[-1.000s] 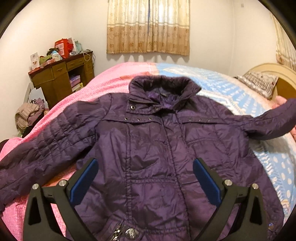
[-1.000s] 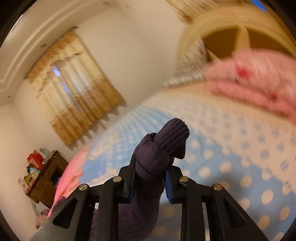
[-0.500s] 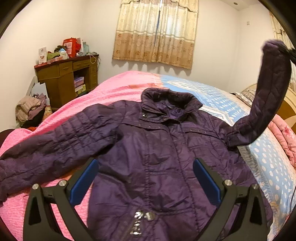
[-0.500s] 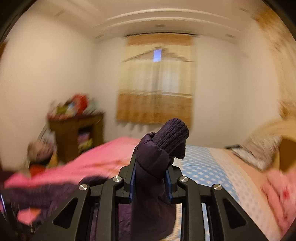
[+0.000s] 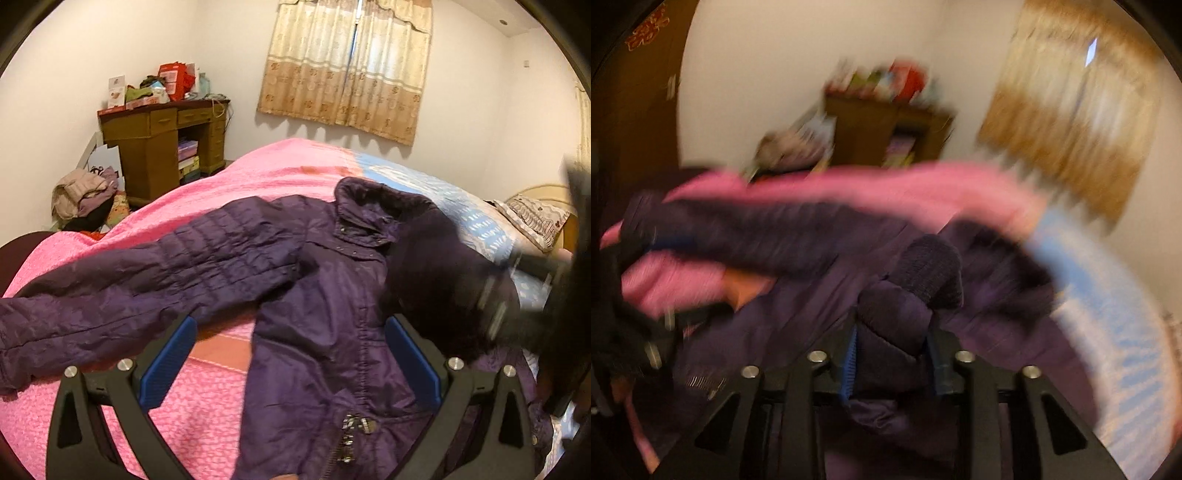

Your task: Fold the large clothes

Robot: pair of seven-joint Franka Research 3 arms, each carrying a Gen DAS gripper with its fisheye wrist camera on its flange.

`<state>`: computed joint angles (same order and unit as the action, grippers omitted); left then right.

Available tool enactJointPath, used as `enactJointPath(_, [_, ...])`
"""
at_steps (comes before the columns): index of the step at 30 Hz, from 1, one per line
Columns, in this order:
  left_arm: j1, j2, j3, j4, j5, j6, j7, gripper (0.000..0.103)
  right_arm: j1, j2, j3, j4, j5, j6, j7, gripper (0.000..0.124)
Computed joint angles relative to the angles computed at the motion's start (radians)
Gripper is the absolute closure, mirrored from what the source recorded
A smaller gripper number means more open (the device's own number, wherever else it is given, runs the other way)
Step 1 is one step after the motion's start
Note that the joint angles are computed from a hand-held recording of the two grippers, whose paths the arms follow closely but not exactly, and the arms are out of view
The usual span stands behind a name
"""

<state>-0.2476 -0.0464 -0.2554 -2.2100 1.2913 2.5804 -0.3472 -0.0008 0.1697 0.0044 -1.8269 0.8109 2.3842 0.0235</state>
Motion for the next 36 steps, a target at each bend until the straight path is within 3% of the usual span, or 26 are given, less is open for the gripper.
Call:
enactJointPath(2, [0.003, -0.003, 0.003, -0.006, 0.003, 0.005, -0.003, 0.0, -0.017, -0.047, -0.005, -0.077, 0.043, -0.011, -0.075, 0.064])
enactJointPath(4, [0.009, 0.001, 0.008, -0.004, 0.01, 0.034, -0.006, 0.0, -0.035, -0.081, -0.027, -0.108, 0.076, -0.034, -0.109, 0.063])
enactJointPath(8, [0.02, 0.044, 0.023, 0.038, 0.013, 0.131, -0.007, 0.0, -0.097, -0.124, -0.09, -0.08, 0.254, -0.195, -0.135, 0.057])
enactJointPath(11, [0.015, 0.082, 0.03, 0.079, 0.04, 0.179, -0.018, 0.0, -0.162, -0.118, -0.144, -0.007, 0.367, -0.405, -0.066, 0.052])
enactJointPath(14, [0.003, 0.129, 0.04, 0.13, 0.043, 0.226, 0.001, 0.0, -0.217, -0.128, -0.175, 0.026, 0.44, -0.52, 0.0, 0.047])
enactJointPath(17, [-0.012, 0.178, 0.054, 0.183, 0.015, 0.268, 0.052, 0.0, -0.265, -0.099, -0.2, 0.108, 0.413, -0.651, 0.132, 0.044])
enactJointPath(19, [-0.023, 0.221, 0.064, 0.224, -0.04, 0.261, 0.127, 0.005, -0.312, -0.06, -0.213, 0.185, 0.386, -0.774, 0.235, 0.044])
enactJointPath(20, [-0.025, 0.239, 0.068, 0.237, -0.087, 0.263, 0.175, 0.014, -0.338, -0.049, -0.217, 0.206, 0.384, -0.817, 0.26, 0.044])
enactJointPath(21, [-0.023, 0.262, 0.07, 0.251, -0.147, 0.27, 0.231, 0.03, -0.357, -0.045, -0.217, 0.214, 0.382, -0.834, 0.276, 0.043])
enactJointPath(22, [-0.025, 0.273, 0.077, 0.254, -0.175, 0.291, 0.257, 0.042, -0.37, -0.053, -0.217, 0.202, 0.376, -0.822, 0.285, 0.042])
enactJointPath(23, [-0.029, 0.276, 0.089, 0.245, -0.183, 0.328, 0.254, 0.066, -0.377, -0.065, -0.216, 0.183, 0.365, -0.793, 0.291, 0.04])
enactJointPath(24, [-0.044, 0.27, 0.113, 0.233, -0.155, 0.357, 0.202, 0.08, -0.377, -0.078, -0.216, 0.157, 0.345, -0.746, 0.289, 0.036])
enactJointPath(26, [-0.095, 0.232, 0.162, 0.206, 0.0, 0.341, -0.007, 0.082, -0.37, -0.086, -0.214, 0.126, 0.287, -0.653, 0.308, 0.035])
enactJointPath(28, [-0.116, 0.179, 0.144, 0.166, 0.112, 0.245, -0.127, 0.083, -0.354, -0.076, -0.211, 0.101, 0.201, -0.545, 0.392, 0.035])
enactJointPath(30, [-0.106, 0.139, 0.117, 0.121, 0.174, 0.224, -0.211, 0.083, -0.353, -0.027, -0.21, 0.115, 0.155, -0.512, 0.512, 0.035])
enactJointPath(32, [-0.093, 0.119, 0.087, 0.089, 0.178, 0.183, -0.242, 0.082, -0.362, 0.031, -0.206, 0.141, 0.122, -0.491, 0.641, 0.035])
enactJointPath(36, [-0.067, 0.142, 0.054, 0.079, 0.003, 0.138, -0.092, 0.076, -0.383, 0.111, -0.18, 0.178, 0.12, -0.408, 0.815, 0.035])
